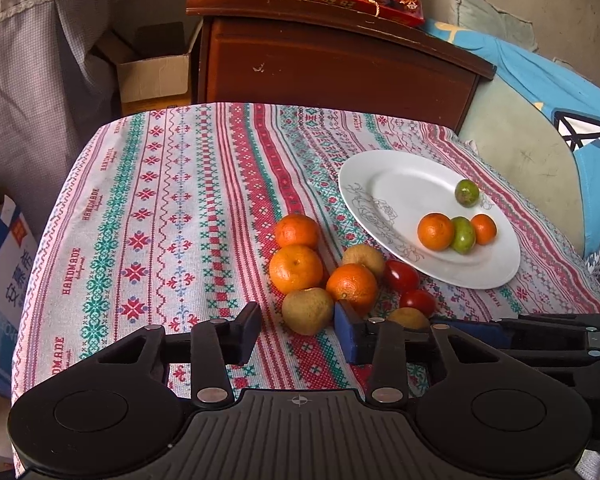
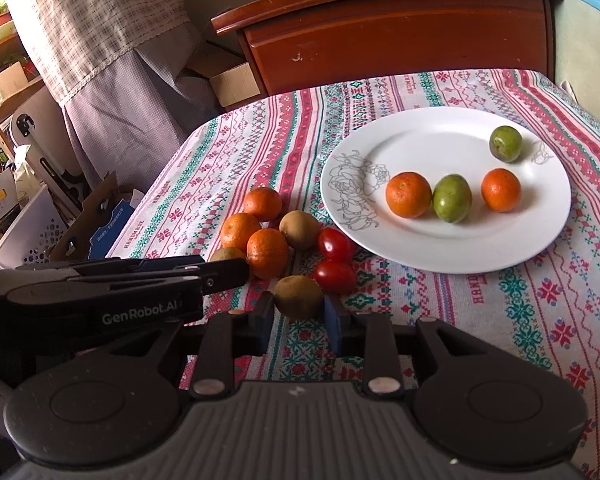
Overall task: Organize fruits
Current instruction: 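Grasp a brown fruit with right gripper while left gripper grasps another brown fruit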
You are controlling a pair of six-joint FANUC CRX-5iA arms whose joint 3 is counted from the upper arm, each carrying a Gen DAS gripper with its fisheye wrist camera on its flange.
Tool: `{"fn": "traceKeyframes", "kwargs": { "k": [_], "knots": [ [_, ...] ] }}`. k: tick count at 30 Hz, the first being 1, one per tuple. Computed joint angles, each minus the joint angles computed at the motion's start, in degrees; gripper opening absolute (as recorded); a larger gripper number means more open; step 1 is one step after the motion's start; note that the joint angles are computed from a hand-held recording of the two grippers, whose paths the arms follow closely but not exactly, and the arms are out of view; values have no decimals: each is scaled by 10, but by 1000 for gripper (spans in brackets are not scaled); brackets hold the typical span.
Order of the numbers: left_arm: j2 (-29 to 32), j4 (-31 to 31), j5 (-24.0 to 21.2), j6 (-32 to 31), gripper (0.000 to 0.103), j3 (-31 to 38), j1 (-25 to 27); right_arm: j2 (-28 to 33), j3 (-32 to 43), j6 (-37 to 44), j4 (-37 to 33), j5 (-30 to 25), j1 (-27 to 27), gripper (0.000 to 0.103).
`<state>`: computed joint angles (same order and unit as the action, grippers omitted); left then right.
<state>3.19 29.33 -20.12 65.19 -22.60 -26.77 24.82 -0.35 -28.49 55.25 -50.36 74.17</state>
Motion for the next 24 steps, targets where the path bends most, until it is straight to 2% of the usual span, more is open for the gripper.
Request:
{"fn": "traceKeyframes", "kwargs": {
  "k": [5,8,16,24],
  "knots": [
    [2,50,13,-47,34,-15,-3,1,-1,-3,3,3,-2,29],
    [2,98,21,-95,26,-27,-9,-2,-5,-6,4,6,-2,27],
    [-8,102,25,-86,25,-34,-9,-7,-6,-6,1,8,-1,27],
    [-31,138,48,-94,25,-45,-19,-26,-22,-36,36,-9,2,27]
  ]
}}
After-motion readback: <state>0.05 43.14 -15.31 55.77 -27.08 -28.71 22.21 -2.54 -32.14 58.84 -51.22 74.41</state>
